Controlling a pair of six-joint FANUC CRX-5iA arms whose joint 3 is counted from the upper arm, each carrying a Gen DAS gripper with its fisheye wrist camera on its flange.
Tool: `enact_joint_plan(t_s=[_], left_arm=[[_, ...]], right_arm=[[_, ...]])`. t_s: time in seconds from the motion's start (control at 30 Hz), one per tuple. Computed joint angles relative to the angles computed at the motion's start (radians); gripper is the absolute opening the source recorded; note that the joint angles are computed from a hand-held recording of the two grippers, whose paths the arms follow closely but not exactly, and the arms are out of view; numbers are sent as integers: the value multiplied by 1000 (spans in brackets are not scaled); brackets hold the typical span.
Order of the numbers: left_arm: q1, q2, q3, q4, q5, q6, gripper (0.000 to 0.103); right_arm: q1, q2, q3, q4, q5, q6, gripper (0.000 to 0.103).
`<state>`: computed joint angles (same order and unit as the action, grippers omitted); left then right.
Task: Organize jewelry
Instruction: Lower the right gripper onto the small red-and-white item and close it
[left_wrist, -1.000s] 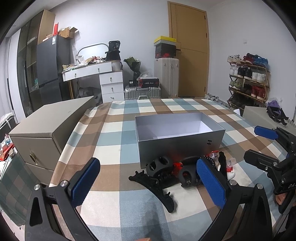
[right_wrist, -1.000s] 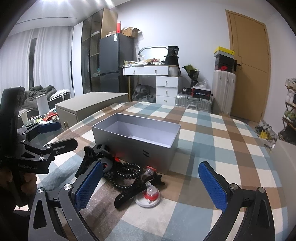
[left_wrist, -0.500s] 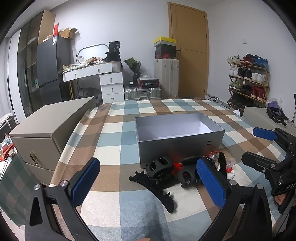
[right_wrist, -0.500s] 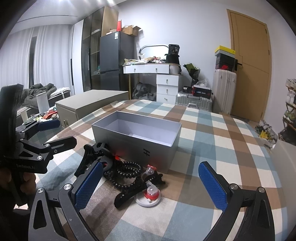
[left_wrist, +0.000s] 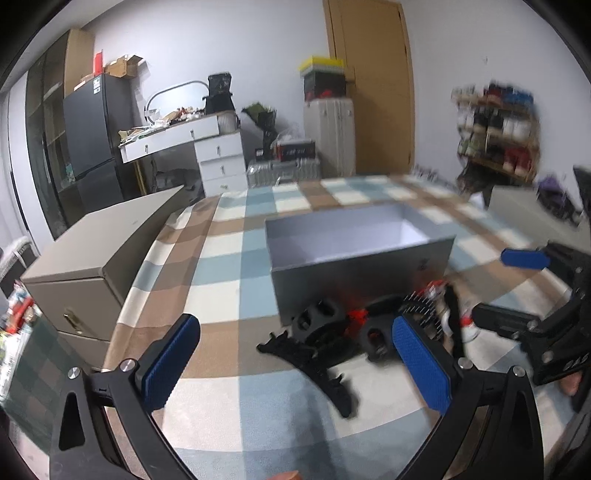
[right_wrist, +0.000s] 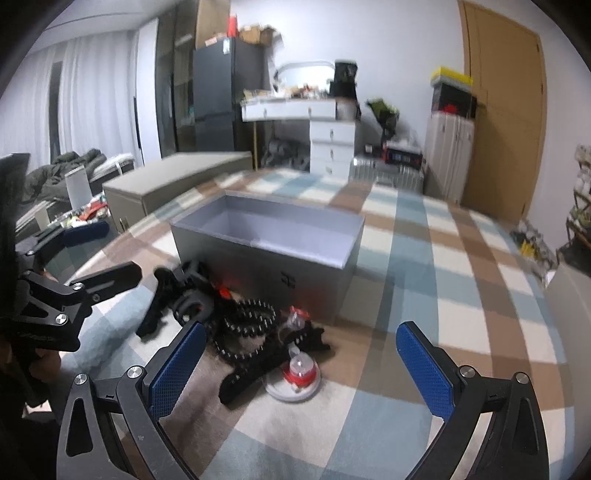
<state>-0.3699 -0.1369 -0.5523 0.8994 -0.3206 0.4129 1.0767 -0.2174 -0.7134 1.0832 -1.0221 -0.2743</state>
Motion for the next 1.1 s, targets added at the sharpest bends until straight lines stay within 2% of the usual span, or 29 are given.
enact_joint_plan(t_s=[0.03, 0.17, 0.23, 0.27, 0.37, 0.43, 0.6, 0.77, 0.83, 1.1], left_arm=[[14, 7, 18, -52, -29, 40, 102], [41, 12, 35, -77, -84, 87, 102], [53, 17, 43, -74, -116, 105, 102], [60, 20, 48, -77, -133, 118, 102], [73, 27, 56, -69, -167, 129, 101], [76, 28, 61, -81, -173, 143, 101], [81, 32, 75, -130, -182, 173, 102], [87, 36, 83, -147, -193, 192, 102], [89, 37, 82, -145, -191, 192, 102], [92, 46, 103, -185, -200, 229, 102]], right_arm=[[-12, -10, -3, -19, 37, 10, 103], [-33, -38, -7, -81, 118, 34, 99], [-36, -42, -5, -98, 125, 36, 91], [-39, -44, -3, -115, 129, 39, 90], [-53, -66, -16, -137, 172, 29, 73], [-50, -71, -15, -165, 166, 27, 57], [-43, -74, -16, -192, 153, 29, 37], [-51, -59, 1, -220, 151, 64, 26], [-52, -62, -5, -211, 161, 59, 16], [-34, -88, -36, -120, 149, -11, 16]])
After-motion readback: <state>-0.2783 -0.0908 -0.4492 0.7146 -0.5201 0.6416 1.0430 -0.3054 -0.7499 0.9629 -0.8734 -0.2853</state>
